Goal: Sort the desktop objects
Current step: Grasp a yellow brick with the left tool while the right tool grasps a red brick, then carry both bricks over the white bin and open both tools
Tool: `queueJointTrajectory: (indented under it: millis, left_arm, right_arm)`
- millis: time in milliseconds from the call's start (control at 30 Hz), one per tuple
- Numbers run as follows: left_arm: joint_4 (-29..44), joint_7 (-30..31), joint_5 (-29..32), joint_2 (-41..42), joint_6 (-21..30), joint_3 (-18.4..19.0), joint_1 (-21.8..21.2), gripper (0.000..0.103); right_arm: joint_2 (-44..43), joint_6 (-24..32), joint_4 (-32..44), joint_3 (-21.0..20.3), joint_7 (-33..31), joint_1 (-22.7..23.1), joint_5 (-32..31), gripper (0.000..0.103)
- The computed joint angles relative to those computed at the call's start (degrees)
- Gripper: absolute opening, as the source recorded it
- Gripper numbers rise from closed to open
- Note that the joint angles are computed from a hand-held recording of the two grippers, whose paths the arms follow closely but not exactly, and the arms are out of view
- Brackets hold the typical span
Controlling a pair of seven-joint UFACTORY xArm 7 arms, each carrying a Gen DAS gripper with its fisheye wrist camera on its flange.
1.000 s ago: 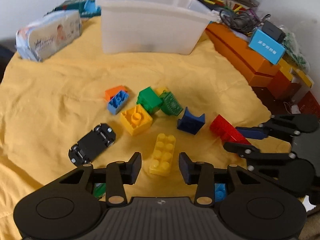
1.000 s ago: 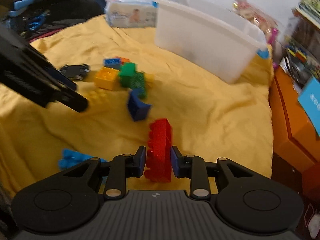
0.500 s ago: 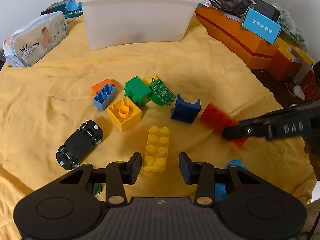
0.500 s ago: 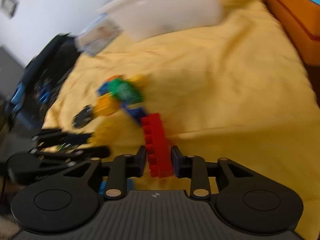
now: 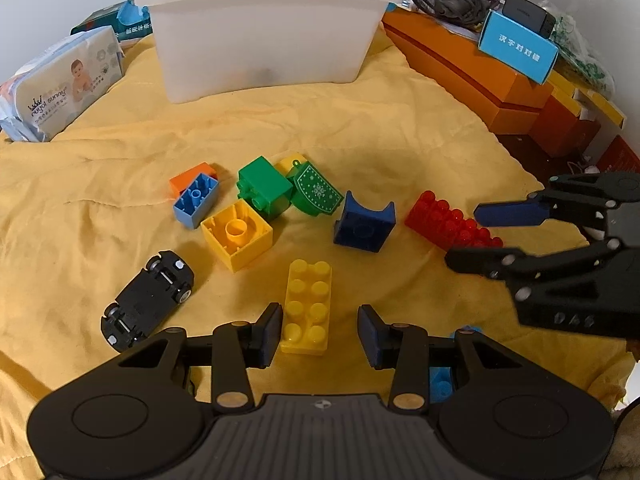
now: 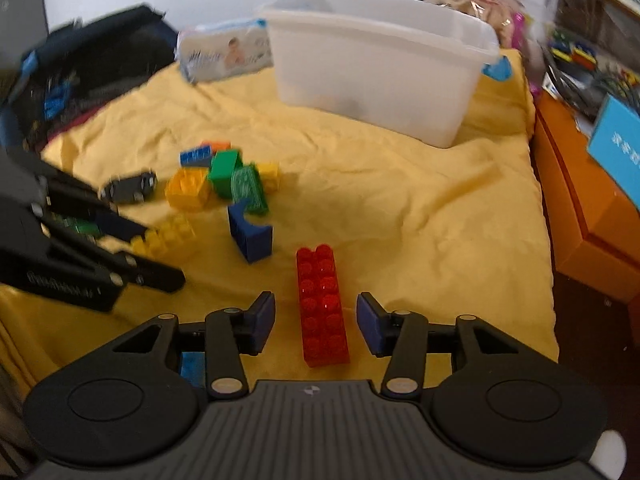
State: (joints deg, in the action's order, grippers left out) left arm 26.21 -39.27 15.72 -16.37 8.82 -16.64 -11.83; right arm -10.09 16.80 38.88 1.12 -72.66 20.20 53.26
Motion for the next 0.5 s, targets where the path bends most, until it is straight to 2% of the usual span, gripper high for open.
queueJointTrajectory:
  millis: [133, 167, 200, 300, 500]
  left_arm:
    - [-0.2, 0.3, -0.2, 0.0, -0.5, 0.2, -0.2, 0.044]
    - [-0.2, -0.3, 0.4, -0.1, -0.2, -0.4, 0.5, 0.037]
    - [-0.2, -0.3, 0.9, -0.3, -0.1, -0.5, 0.8, 0.027]
    - [-0.5, 2.2, -1.7, -0.4, -0.4, 2.2, -1.4, 0.027]
    - [0.5, 3.6, -1.7, -3.4, 0.2, 1.8, 0.5, 0.027]
  right_arm:
    - [1.1, 1.2, 0.1, 0.6, 3.1, -0.8, -3.7, 0.040]
    - [1.1, 1.7, 0.0, 0.6, 3.5, -1.0, -4.0, 0.037]
    - [1.2, 2.5, 0.2, 0.4, 3.3, -1.0, -3.7, 0.031]
    - [-0.1, 2.5, -0.6, 1.0, 3.7, -1.3, -5.9, 0.027]
    - [-2.8, 0.8, -0.8, -0.5, 0.0, 0.9, -4.4, 0.027]
